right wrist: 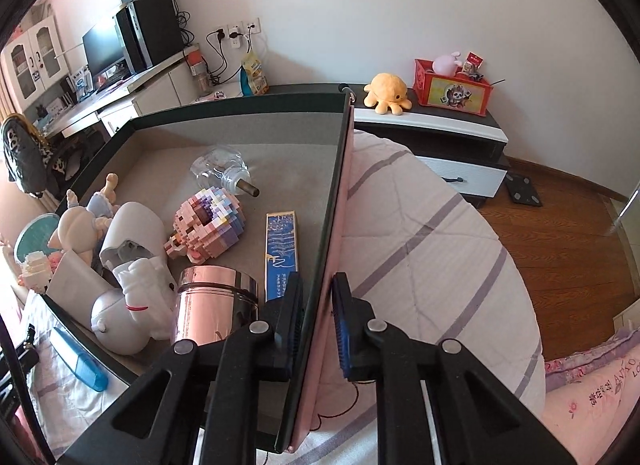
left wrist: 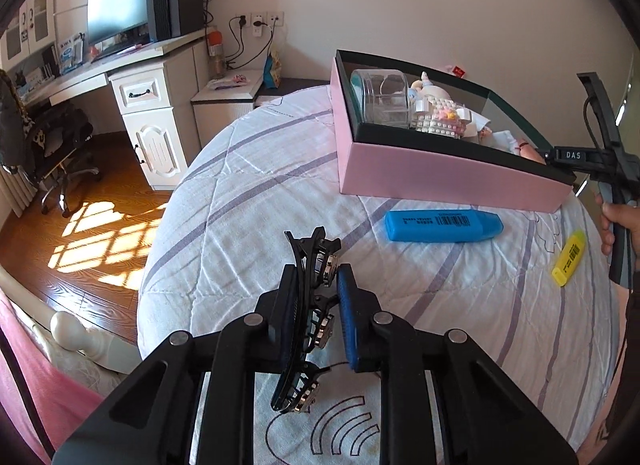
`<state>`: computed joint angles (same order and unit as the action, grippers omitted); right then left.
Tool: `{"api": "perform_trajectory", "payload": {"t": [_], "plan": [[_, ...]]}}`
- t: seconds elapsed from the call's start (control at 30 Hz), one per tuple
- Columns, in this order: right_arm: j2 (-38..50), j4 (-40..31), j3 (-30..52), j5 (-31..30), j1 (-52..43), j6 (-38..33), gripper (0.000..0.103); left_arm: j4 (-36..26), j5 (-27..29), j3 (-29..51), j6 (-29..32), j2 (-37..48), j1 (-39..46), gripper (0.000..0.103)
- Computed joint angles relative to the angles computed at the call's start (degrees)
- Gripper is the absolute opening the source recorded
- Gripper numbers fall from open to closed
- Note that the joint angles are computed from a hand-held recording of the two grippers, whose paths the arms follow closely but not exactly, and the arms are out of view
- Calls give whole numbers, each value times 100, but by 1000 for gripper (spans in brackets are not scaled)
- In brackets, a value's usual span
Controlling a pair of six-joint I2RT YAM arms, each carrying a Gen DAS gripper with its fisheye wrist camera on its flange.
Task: Organize rigid objects
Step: 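Carry the hair clip into the pink box with left tool while right tool holds the box rim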
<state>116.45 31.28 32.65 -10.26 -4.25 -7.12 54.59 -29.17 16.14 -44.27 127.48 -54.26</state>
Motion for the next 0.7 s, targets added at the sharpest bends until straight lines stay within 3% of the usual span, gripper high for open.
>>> {"api": "perform_trajectory", "payload": {"t": [0.13, 0.27, 0.47, 0.7], "plan": [[-19, -65, 34, 15, -1, -50, 15, -327, -146, -43, 125, -567, -2, 19], [3, -106, 86, -5, -32, -110, 15, -1076, -337, 69, 450, -1426, 7, 19], [16, -99, 76, -5, -3, -88, 15, -2195, -413, 834, 1417, -2584, 183, 19], [62, -93, 91, -106, -48, -162, 16, -2995, 247, 2764, 2156, -1728, 614, 19]]}}
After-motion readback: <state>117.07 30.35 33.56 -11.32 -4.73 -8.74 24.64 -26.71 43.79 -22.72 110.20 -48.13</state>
